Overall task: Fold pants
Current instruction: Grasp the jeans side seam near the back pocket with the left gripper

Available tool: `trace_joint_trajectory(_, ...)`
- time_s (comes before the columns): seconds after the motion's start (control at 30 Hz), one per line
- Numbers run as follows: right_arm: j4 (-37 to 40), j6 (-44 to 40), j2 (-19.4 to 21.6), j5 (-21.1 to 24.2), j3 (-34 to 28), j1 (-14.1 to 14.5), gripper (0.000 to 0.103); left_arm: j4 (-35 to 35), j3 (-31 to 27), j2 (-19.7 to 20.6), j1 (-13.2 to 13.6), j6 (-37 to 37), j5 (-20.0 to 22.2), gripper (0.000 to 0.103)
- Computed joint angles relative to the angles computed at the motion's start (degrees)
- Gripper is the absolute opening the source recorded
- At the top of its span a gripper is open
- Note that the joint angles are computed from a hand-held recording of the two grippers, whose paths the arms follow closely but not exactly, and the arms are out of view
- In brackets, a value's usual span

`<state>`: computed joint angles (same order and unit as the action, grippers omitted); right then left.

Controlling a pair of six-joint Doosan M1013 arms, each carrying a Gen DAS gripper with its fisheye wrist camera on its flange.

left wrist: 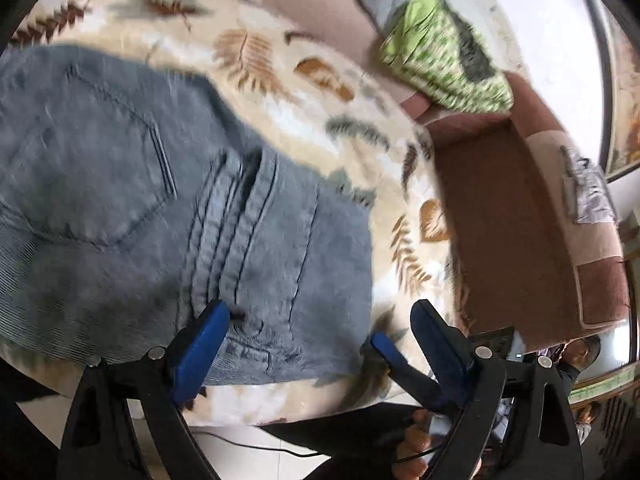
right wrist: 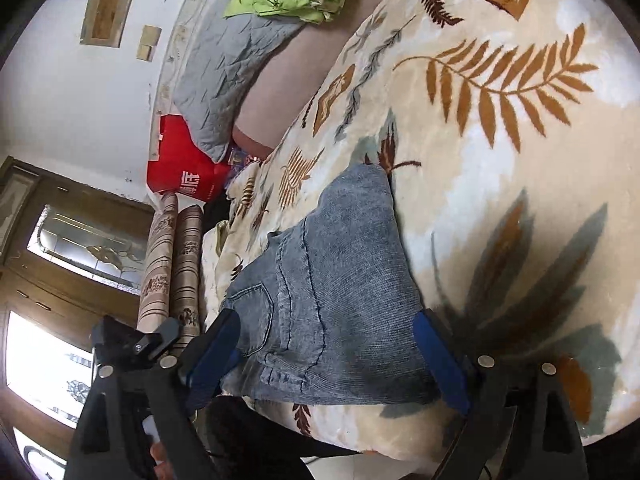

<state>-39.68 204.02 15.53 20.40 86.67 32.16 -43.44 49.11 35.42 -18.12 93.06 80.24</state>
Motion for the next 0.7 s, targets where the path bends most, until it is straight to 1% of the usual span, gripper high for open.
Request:
trace_joint_trajectory(0.07, -2.13, 3.64, -0.15, -0.87, 0.85, -0.05, 0.090, 0.74, -0.69, 0.93, -0.29, -2.68, 1.46, 0.091)
trace_joint_trajectory(0.17, -4.92, 7.64, -0.54, -2.28, 2.01, -0.05, 0.090, 1.52, 0.08, 0.71, -0.33, -3.37, 0.44, 0.089)
trace_joint_trajectory(0.2, -5.11, 7.60, -0.58, -2.57, 2.14, -0.04, 0.090, 2.15, -0.15, 0.81, -0.35, -4.21, 1.17, 0.083)
trace_joint_trajectory(0.27, -5.10, 7.55, -0.62, -2.91, 2.24, -0.04, 0.090, 3.16, 0.53, 0.08, -0.25, -5.07, 0.82, 0.073)
trace_joint_trajectory(0.33, -4.62, 6.84, -0.60, -3.23, 2.27, -0.05, 0.090, 2.63, 1.11, -0.46, 0.03, -4.36, 0.87, 0.073)
trace_joint_trajectory(0.43, -5.14, 7.38, -0.53, -3.80, 2.32, -0.06, 0.090, 6.31, 1.12, -0.22, -0.58, -5.47, 1.14, 0.076)
trace_joint_trajectory(0.53, -2.07, 3.58, -0.31, -3.76, 1.97, -0.06, 0.090, 8.47, 0.88, 0.33, -0.91, -5.65, 1.90, 0.074)
trace_joint_trajectory(0.57, -0.96, 2.23, -0.26, -3.44, 1.83, -0.04, 0.090, 8.98, 1.31, 0.06, -0.91, -5.12, 1.26, 0.067)
trace_joint_trajectory(0.6, 0.02, 1.07, -0.23, -3.15, 1.75, -0.01, 0.090, 10.32, 1.10, 0.01, -1.11, -4.76, 1.28, 0.029)
trace_joint_trajectory(0.63, 0.66, 0.50, -0.25, -3.04, 1.78, 0.00, 0.090, 11.24, 0.42, 0.36, -1.23, -3.86, 2.41, 0.012)
trace_joint_trajectory(0.67, 0.43, 0.99, -0.32, -3.06, 1.96, 0.03, 0.090, 10.98, 0.44, 0.46, -1.05, -3.73, 2.88, 0.013)
trace_joint_trajectory(0.7, -0.03, 1.77, -0.41, -2.79, 2.11, 0.08, 0.090, 11.60, 0.89, 0.17, -1.01, -3.62, 2.41, 0.013)
